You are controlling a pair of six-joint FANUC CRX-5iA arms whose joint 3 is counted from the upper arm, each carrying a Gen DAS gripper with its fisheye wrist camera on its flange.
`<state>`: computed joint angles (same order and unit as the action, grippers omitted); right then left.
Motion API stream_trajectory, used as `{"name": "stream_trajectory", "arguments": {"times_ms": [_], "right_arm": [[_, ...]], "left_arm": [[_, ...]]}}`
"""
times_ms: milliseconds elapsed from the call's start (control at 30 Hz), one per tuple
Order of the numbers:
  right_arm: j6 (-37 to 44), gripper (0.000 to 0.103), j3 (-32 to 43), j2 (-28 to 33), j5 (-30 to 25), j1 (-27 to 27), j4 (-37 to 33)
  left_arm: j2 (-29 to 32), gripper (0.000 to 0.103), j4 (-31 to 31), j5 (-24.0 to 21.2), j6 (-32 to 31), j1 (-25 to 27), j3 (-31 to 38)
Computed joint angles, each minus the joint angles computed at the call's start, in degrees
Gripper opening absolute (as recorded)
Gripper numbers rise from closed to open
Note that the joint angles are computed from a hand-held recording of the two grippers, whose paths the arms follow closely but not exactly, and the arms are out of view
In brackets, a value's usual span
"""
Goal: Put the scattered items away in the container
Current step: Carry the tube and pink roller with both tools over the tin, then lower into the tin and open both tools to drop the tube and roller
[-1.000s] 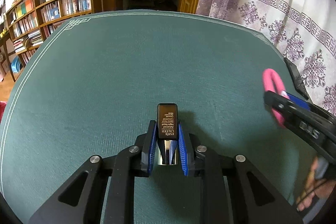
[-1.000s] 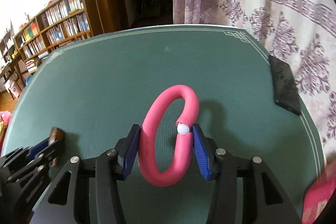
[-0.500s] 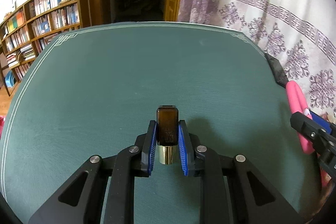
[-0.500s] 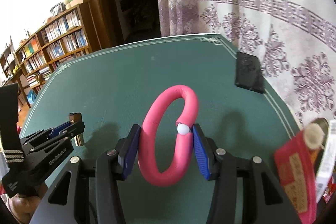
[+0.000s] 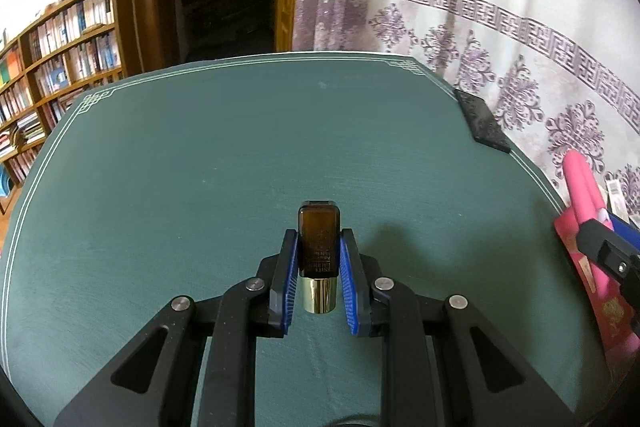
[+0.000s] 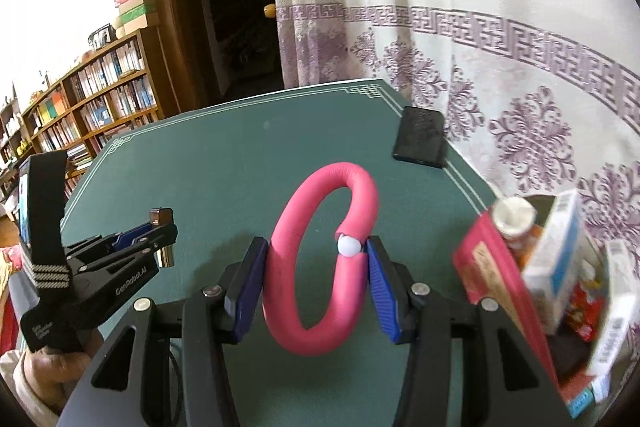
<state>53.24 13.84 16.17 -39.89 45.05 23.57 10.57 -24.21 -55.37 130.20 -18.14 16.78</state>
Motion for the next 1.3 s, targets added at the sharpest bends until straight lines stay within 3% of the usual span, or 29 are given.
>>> {"name": "stream_trajectory", "arguments": {"times_ms": [400,600,933,1300], "right_arm": [[-16.9,0.053,-17.4,-11.8,5.6,-1.4,18.5],[-28.4,0.053,-24.7,-16.8,4.2,-4.2,29.1],[-36.4,0.053,-30.2,-20.8,2.2,-8.1,33.2],[-32.5,0.053,-30.6,-20.8,3.7,-11.1,25.2]], "left_arm": [[1.1,0.022,2.9,0.9,-4.9,-2.4,1.1],[1.8,0.022,3.9,1.1,-7.5,-4.3,2.5],[4.5,0.022,11.4,3.0,-15.1,-6.0,6.3],[11.5,0.022,20.6,5.4,-26.6,-8.9,15.6]]}}
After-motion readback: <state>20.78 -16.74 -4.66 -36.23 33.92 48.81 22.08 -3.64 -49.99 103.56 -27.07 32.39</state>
